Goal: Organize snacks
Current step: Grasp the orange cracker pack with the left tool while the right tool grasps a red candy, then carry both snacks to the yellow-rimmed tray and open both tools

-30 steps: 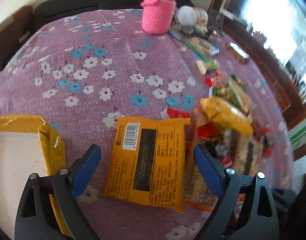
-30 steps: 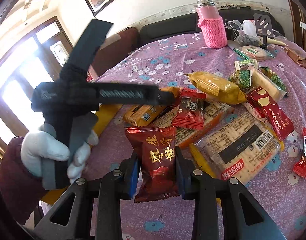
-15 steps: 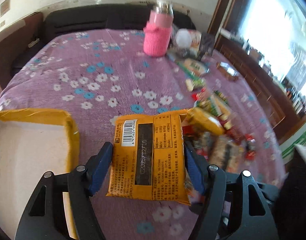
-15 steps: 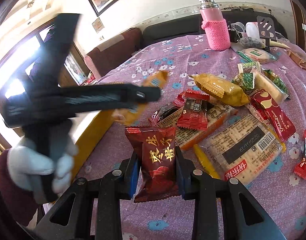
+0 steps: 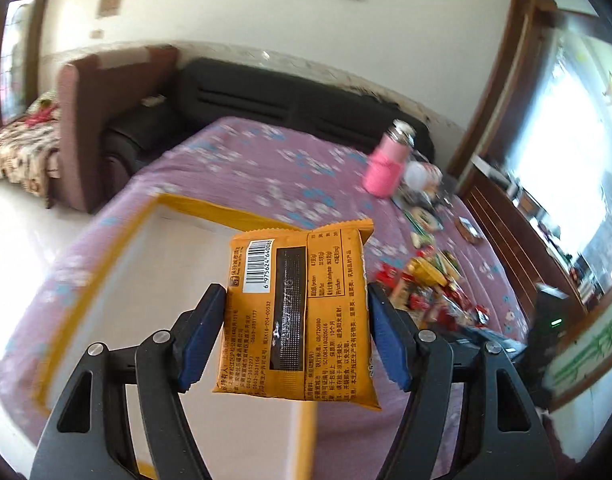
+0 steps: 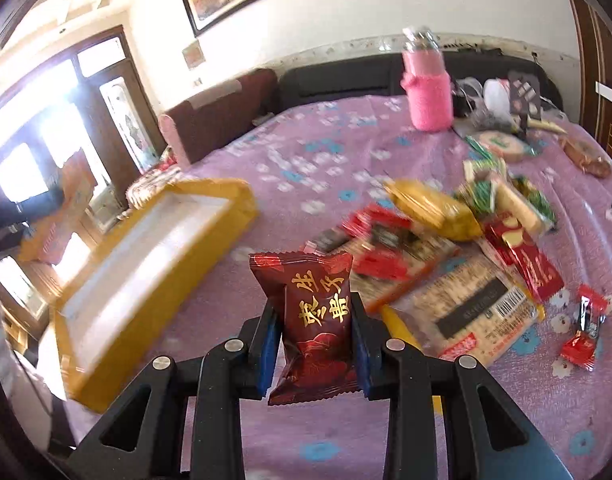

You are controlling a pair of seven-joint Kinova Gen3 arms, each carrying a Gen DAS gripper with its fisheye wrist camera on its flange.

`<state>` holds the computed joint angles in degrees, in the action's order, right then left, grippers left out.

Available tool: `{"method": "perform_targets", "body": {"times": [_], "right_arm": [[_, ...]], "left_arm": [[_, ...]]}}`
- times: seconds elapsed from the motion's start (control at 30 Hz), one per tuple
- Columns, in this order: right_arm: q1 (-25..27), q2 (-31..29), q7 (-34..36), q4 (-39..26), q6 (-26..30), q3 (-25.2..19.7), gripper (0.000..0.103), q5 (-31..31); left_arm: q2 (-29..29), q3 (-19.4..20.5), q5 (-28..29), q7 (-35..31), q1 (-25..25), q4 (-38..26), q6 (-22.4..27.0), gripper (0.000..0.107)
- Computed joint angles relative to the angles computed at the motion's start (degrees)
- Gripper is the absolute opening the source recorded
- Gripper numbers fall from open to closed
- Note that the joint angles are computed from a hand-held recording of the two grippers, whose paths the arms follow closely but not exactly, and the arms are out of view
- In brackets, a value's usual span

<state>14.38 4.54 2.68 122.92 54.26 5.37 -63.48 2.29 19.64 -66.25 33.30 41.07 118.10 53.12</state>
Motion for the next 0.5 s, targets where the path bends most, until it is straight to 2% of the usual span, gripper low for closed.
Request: {"method": "perform_targets", "body": {"times": [0.1,0.17,0.23,0.33,0.4,0.47,0.5], "right_arm": [[-2.08,-5.96,-4.05,-1.80,6.99,2.50,0.032,1.52],[-6.49,-10.09,-7.78,-5.00,11.65,5.58,0.032,2.89],[-7.98,-13.12,-12.44,-9.63,16.31,4.84,0.032,3.68],[-5.77,-15.73,-19.43,-17.26,20.94,-2.01,0.032,0.47],[-5.03,-16.16,-24.09,-22.57,21.94,-7.32,0.032,-2.29],[-3.60,-15.88,-28.75,-26.15,22.19,-12.63,0.032,-2.37],[-3.29,-15.87,-30.44,-26.55,22.37,-14.22,0.032,-1.92]], "left_arm": [[-4.60,1.61,0.24,3.58,0.91,3.82,3.53,0.070],[-6.87,3.28,0.69,4.30,0.29,5.19,5.52,0.070],[-9.34,4.85,1.42,3.78,-0.73,6.03,7.71,0.070],[-12.26,6.51,3.15,0.71,-2.76,6.06,10.92,0.070],[-12.95,7.51,3.71,-1.39,-4.46,5.65,13.42,0.070],[-13.77,8.34,4.27,-2.05,-6.50,6.39,12.92,0.070],[-14.28,7.46,4.48,-2.04,-6.93,7.44,11.28,0.070]]}}
